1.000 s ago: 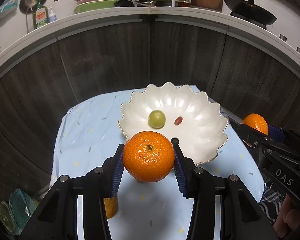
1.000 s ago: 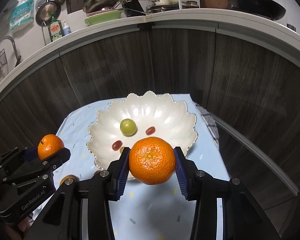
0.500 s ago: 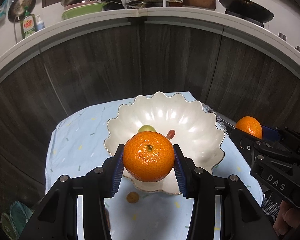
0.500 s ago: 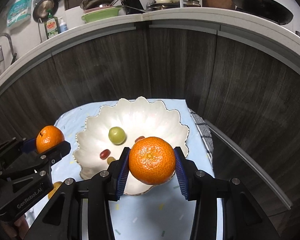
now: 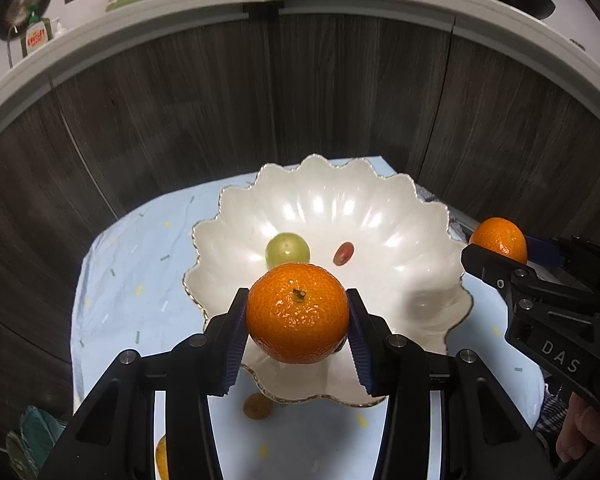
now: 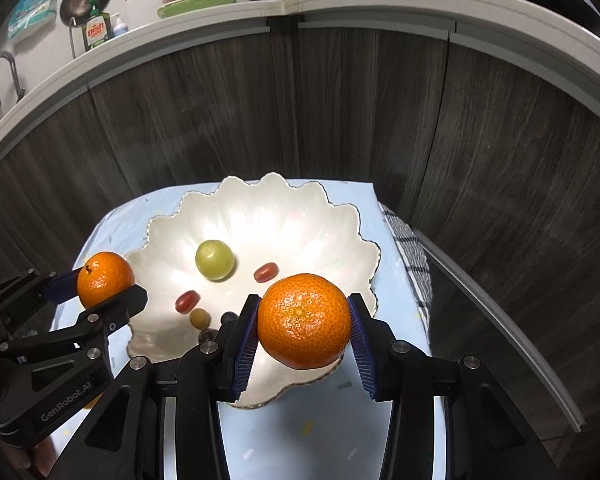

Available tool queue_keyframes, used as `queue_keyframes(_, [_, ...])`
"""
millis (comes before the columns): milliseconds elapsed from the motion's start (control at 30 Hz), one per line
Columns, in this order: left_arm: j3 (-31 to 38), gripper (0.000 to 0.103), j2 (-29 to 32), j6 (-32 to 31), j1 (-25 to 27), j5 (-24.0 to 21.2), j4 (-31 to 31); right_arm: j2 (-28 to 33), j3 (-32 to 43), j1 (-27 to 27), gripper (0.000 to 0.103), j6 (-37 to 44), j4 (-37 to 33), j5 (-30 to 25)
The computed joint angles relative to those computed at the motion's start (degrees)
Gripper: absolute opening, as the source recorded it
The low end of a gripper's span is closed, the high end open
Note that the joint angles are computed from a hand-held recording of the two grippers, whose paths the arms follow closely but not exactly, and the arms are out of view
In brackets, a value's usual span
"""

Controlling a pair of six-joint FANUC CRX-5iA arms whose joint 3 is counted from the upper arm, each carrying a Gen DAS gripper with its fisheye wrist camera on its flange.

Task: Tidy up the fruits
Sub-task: 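Lift and carry the orange in the left tool while the right carries its orange over the bowl, then open the left tool to drop its orange while the right drops its orange into the bowl, then withdraw both open tools from the bowl toward the mango and brown fruit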

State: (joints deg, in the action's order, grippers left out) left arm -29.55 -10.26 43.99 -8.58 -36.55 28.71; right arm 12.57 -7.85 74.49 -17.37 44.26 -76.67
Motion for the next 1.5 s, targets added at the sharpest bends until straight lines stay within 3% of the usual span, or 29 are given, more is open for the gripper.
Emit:
queue_keyframes(700, [4.1,0.047,7.0,5.3,-1.4,-1.1,-5.9,0.8,-0.9,-4.3,0.044,3.1,-4.7,5.5])
queue_keyframes(767, [4.1,0.058,7.0,5.4,-1.6,-0.7,-6.0,0.9,-0.9,-4.4,0.045,3.3,-4.8,5.8])
queue_keyframes(800, [3.6,0.07,6.6,5.3,-1.6,0.4,-5.8,0.8,-0.9,-4.5,0.045,3.4,-4.9,5.8])
queue_keyframes(900, [3.4,0.074,6.1,4.9,-1.6,1.6,-5.3,0.9,-0.7,-4.7,0.048,3.5,-5.3,6.0])
queue_keyframes(933, [3.8,0.074,6.2,5.3,-1.5,1.3,-5.7,0.9,-0.7,-4.7,0.053,3.2,-5.1,5.7])
queue_keyframes(1000, [4.2,0.076,6.2,6.0,-1.3,1.1,-6.2,1.1,-0.5,-4.2,0.077,2.2,-4.0,4.0])
queue_keyframes(1067, [4.1,0.08,6.0,6.0,-1.1,1.4,-6.3,1.4,-0.1,-3.8,0.082,1.7,-2.8,2.1])
queue_keyframes(1233, [3.7,0.097,4.4,7.9,-1.1,3.0,-7.7,1.3,0.3,-3.5,0.082,1.6,-2.1,1.1])
queue_keyframes(1500, [2.9,0.1,2.1,7.7,-0.4,3.3,-7.5,1.2,1.1,-2.5,0.085,0.8,-1.1,-0.8])
